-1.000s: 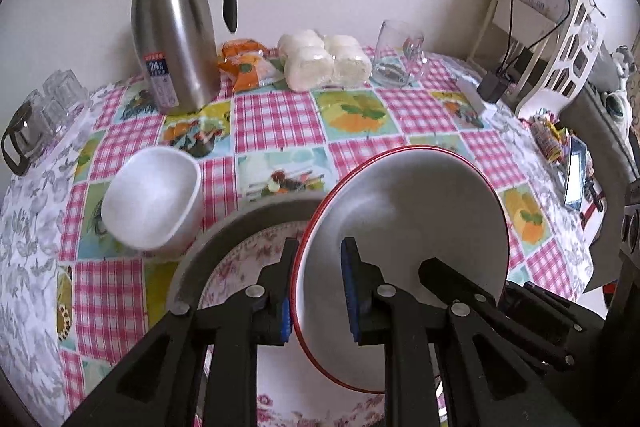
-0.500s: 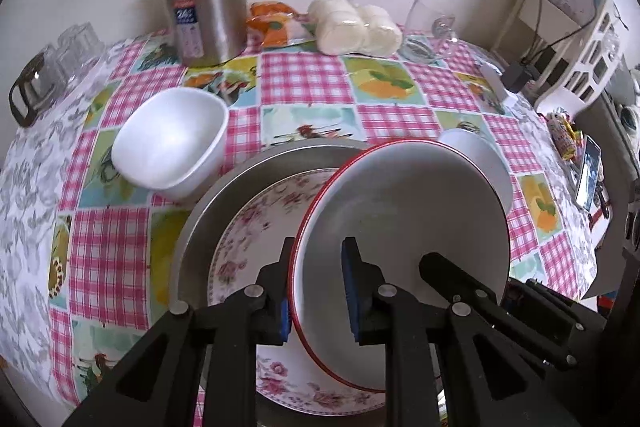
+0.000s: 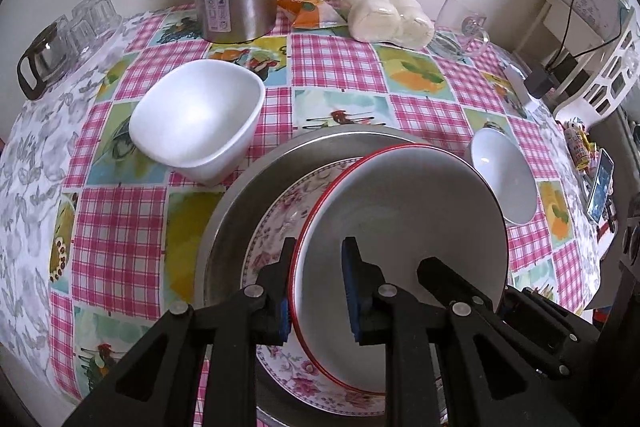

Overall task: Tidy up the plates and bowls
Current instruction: 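Lower the red-rimmed bowl onto the floral plate in the basin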

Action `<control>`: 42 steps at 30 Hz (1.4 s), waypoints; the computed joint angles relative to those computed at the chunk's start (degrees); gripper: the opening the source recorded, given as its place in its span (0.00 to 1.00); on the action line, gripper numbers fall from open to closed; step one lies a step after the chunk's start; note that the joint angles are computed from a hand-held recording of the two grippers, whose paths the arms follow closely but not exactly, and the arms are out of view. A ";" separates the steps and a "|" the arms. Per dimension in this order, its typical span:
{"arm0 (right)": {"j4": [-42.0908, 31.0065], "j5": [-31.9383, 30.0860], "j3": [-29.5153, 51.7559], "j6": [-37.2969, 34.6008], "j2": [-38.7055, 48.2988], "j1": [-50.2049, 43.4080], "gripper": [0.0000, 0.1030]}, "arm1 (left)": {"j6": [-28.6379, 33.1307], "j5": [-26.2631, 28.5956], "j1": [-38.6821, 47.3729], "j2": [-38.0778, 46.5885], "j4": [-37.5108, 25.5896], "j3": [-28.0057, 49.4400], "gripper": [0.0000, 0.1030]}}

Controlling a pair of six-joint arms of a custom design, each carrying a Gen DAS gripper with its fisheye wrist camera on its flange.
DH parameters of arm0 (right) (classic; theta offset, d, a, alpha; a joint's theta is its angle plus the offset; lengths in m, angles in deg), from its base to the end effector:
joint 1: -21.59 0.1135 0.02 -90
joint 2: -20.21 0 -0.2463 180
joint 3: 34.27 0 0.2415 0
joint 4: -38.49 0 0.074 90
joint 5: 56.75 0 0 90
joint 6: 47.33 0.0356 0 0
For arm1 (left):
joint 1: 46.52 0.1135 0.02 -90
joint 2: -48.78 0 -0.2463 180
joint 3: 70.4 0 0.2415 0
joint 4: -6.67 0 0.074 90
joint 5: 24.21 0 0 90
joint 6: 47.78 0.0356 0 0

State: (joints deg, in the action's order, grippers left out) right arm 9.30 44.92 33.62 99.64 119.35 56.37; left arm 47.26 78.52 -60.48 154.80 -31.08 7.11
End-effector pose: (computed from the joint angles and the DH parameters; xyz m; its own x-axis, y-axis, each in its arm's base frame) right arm 0.2664 0.1762 0.1367 -0.7891 0.4516 -0.4164 0.3392 0.8855 0.3177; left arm 0.3319 -0.0906 0.1354 -0.8567 0.3013 -0.4188 0.3982 0.9022 -0.1656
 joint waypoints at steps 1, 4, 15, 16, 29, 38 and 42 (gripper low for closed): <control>0.14 -0.08 0.15 -0.06 0.27 -0.05 0.16 | 0.05 0.06 0.12 0.20 -0.08 0.13 0.20; -0.01 -0.15 0.86 -0.22 1.05 -0.20 0.16 | 0.16 0.47 0.44 0.77 -0.19 0.40 0.20; -0.27 -0.60 1.33 -0.67 2.02 -0.97 0.16 | -0.23 0.72 0.28 2.67 -0.83 1.57 0.21; -0.28 -0.62 1.35 -0.79 2.08 -1.02 0.16 | -0.27 0.68 0.24 2.70 -0.81 1.58 0.21; 1.00 -2.08 1.07 -1.06 2.84 -1.79 0.20 | -1.17 0.70 0.33 3.43 -1.19 2.14 0.21; 1.19 -2.13 0.95 -1.18 2.77 -1.91 0.21 | -1.74 0.75 0.38 3.65 -1.07 2.15 0.21; 2.02 -2.68 0.30 -1.17 2.38 -2.39 0.21 | -2.13 0.88 0.48 3.76 -0.89 2.17 0.23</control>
State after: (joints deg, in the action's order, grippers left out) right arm 11.33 42.23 33.92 98.47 121.73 53.98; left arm 45.13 79.40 -60.00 158.57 -31.97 9.28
